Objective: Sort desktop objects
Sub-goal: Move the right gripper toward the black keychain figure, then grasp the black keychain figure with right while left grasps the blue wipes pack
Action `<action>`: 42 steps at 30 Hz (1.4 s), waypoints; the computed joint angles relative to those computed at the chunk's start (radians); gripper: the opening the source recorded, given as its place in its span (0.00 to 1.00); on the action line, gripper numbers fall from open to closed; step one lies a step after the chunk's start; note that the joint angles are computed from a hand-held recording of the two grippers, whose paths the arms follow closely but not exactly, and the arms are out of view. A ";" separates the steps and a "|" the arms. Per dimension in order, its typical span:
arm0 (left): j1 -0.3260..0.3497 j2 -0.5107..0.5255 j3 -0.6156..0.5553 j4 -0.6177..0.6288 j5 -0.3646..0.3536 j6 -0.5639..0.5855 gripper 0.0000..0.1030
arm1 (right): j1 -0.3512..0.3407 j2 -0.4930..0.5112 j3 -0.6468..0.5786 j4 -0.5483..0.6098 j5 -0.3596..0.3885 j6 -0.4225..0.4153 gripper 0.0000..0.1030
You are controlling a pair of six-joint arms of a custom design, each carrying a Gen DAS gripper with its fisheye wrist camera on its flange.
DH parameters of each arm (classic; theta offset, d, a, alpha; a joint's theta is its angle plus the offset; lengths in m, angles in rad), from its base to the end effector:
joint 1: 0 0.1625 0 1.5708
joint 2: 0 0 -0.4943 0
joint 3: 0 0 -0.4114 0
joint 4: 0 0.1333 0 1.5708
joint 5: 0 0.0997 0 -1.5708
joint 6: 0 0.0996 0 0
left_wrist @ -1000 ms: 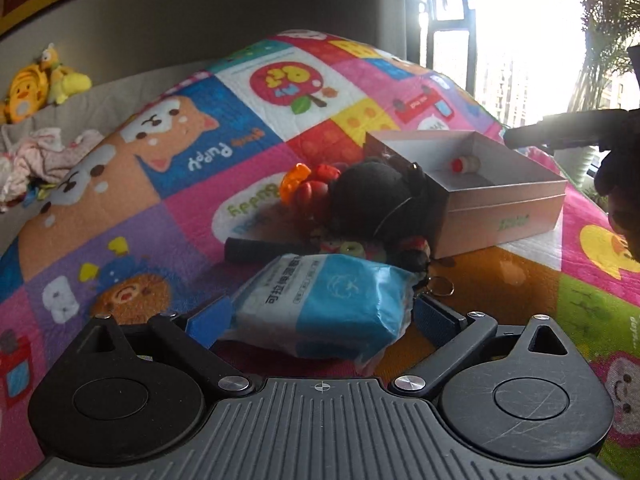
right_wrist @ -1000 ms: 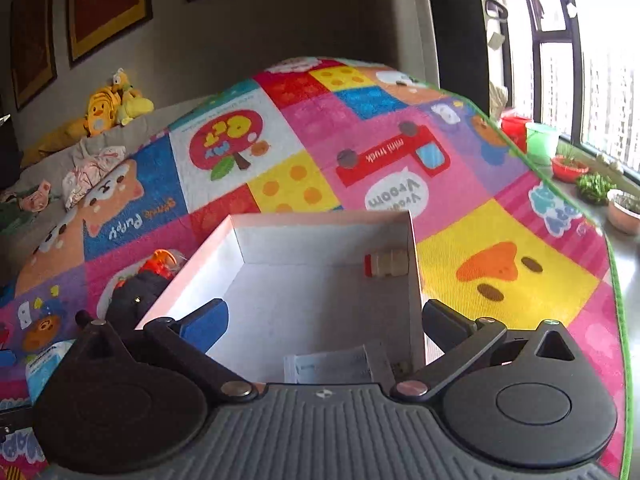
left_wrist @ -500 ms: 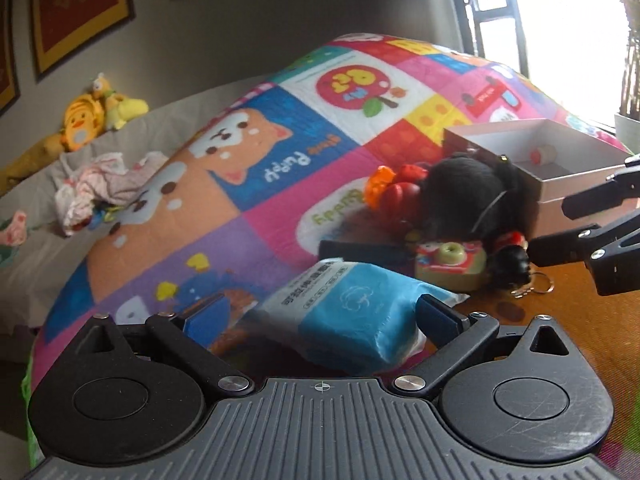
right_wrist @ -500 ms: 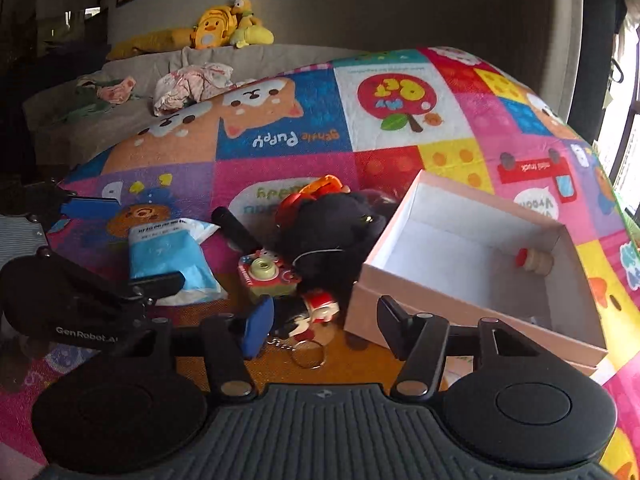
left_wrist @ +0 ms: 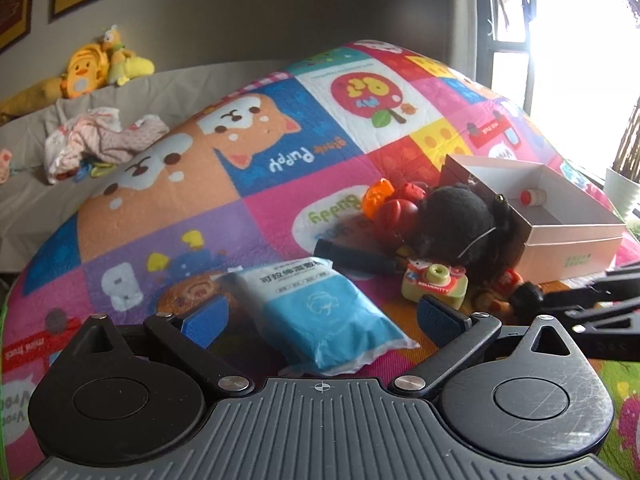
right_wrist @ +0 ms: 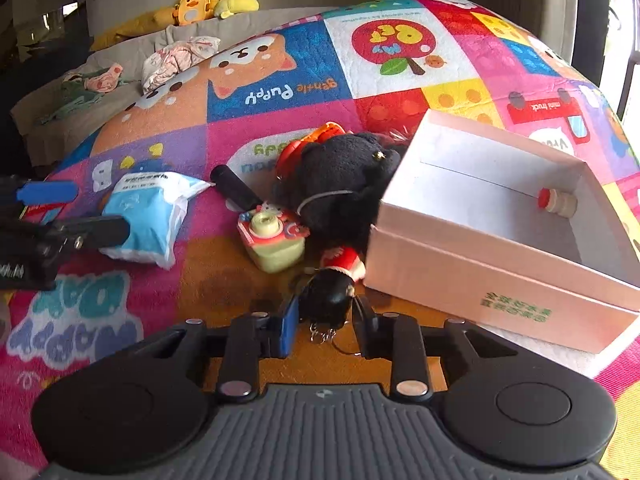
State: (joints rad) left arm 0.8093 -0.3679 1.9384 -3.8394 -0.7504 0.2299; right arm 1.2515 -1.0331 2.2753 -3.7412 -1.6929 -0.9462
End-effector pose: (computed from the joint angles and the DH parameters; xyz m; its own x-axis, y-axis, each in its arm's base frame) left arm -0.2519 -0.5630 -0.0591 -0.6760 0.2532 -0.6920 0.7011 0.5102 -0.4982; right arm -0.0497 -0.5363 0.2182 -0.6858 -0.2252 0.6921 -0.6296 0.6606 -0.4089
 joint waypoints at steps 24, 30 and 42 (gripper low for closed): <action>0.009 0.080 -0.124 0.172 0.116 -0.054 0.75 | -0.076 -0.021 0.043 -0.110 0.114 -0.065 0.61; 0.005 0.049 -0.073 0.177 0.085 -0.073 0.61 | -0.043 0.014 0.021 -0.097 0.048 -0.112 0.38; -0.067 0.003 0.086 0.156 -0.228 -0.064 0.59 | -0.147 -0.093 0.066 -0.191 0.013 -0.131 0.65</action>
State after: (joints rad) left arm 0.7428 -0.3647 2.0248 -3.6833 -0.9782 0.1661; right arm 1.1049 -1.1260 2.3411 -3.9318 -1.6799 -1.0775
